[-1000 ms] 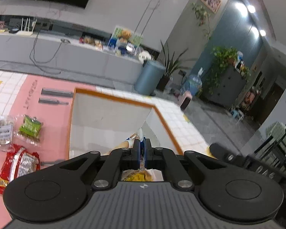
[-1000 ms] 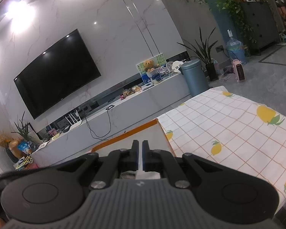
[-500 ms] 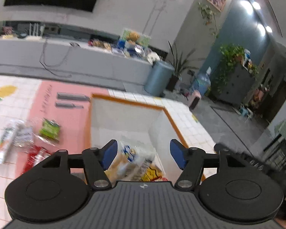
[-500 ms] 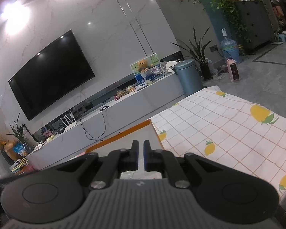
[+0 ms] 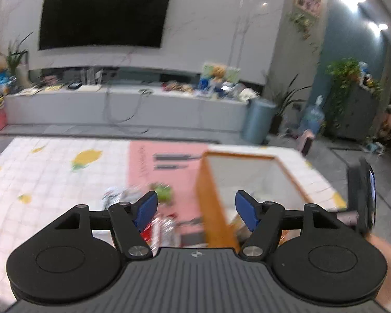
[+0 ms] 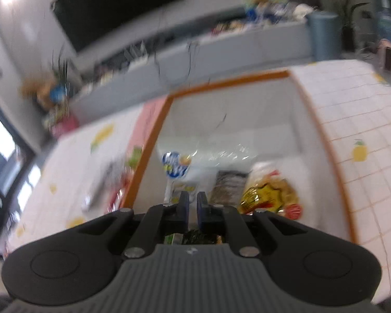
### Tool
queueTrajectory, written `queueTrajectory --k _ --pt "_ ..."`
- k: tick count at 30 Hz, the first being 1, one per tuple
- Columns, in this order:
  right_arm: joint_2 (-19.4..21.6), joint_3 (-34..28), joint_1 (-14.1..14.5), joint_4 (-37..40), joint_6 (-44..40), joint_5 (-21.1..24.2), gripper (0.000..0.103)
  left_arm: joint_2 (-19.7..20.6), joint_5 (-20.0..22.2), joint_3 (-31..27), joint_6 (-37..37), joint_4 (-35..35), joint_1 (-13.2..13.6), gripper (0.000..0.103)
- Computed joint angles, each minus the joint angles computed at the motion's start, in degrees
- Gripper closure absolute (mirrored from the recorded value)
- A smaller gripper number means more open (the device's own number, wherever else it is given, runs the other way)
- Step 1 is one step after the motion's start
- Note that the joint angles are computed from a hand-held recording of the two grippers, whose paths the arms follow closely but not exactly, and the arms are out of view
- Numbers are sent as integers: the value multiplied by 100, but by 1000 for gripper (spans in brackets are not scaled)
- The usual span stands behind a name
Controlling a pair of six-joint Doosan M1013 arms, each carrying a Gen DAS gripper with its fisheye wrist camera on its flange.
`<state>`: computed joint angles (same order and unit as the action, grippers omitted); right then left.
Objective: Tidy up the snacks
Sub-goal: 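Open the left gripper to drop the bread bag while right releases its bag inside, then move both open grippers back over the remaining snacks on the table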
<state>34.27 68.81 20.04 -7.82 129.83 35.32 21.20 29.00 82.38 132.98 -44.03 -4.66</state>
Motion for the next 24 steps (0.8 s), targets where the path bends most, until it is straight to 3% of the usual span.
queueTrajectory --k 6,8,10,12,15,17,22,24 --pt "768 -1293 11 220 -1109 1787 92 -38 46 200 -114 -85 272 23" --pt "956 -1577 -23 217 -1307 2053 91 -69 -154 324 36 -255 310 23" --pt "1074 -1743 0 -199 -967 2069 91 -51 -271 363 26 -262 344 23" --pt "1039 -1641 34 -679 -384 1765 90 18 -264 303 -220 -26 340 23" --pt "690 -1009 72 -1413 880 782 89 50 -268 280 -505 267 369 24" --pt "416 -555 162 -2334 1855 221 89 1 -331 339 -241 64 404 24" --pt "-247 506 413 -5200 4865 -717 86 -244 -639 499 623 -744 462 24" --pt "-459 806 499 -6047 5656 -985 86 -348 -719 517 787 -952 501 24"
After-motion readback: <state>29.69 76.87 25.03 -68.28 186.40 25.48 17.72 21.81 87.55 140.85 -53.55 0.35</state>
